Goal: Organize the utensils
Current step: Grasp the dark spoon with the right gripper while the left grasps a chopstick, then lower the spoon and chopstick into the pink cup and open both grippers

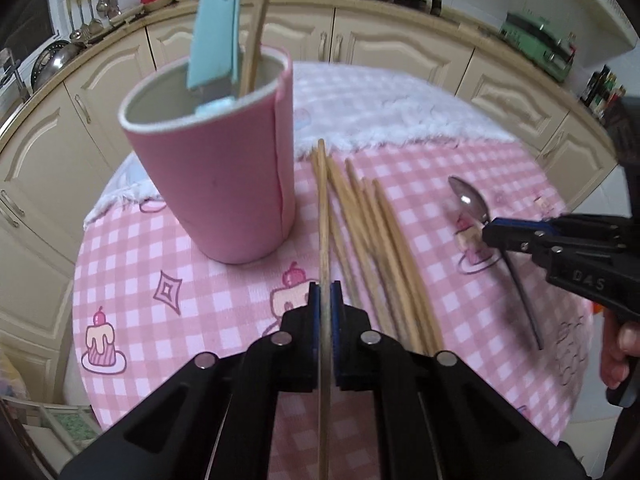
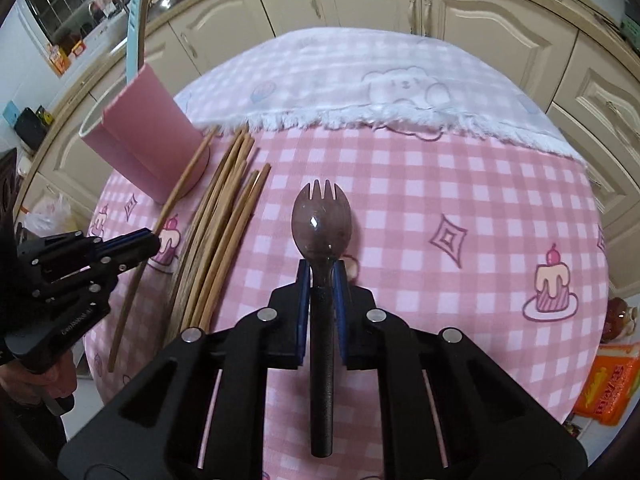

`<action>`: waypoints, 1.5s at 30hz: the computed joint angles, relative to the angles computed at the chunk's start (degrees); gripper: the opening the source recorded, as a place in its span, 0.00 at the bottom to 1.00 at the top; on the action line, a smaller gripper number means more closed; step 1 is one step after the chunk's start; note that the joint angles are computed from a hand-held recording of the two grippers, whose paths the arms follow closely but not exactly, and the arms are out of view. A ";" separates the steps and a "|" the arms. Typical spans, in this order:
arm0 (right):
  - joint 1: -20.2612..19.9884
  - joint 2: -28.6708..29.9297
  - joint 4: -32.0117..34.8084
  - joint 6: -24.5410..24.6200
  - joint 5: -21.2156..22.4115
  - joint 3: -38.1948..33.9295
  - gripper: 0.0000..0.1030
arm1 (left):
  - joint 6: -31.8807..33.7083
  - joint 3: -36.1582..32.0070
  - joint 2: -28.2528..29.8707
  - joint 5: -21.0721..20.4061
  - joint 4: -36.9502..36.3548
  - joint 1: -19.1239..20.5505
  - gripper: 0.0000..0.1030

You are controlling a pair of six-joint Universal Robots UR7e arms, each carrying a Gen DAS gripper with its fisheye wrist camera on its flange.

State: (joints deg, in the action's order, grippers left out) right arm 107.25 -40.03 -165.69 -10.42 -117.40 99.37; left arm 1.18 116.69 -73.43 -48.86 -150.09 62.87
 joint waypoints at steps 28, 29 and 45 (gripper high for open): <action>4.45 1.92 -22.62 -6.63 25.13 -6.17 0.11 | 18.43 -0.27 -4.76 -7.70 -43.75 -5.41 0.05; 4.84 3.08 -22.89 -6.86 26.23 -7.87 0.12 | 18.88 -1.03 -4.33 -8.05 -44.67 -5.30 0.05; 6.35 14.20 -24.69 -8.36 28.98 -21.88 0.12 | 23.87 -10.82 5.20 -13.61 -55.05 -1.60 0.05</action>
State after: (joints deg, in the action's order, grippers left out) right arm 113.60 -25.83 -190.38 -18.78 -88.42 77.49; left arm 25.05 105.86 -68.22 -62.47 -205.14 61.28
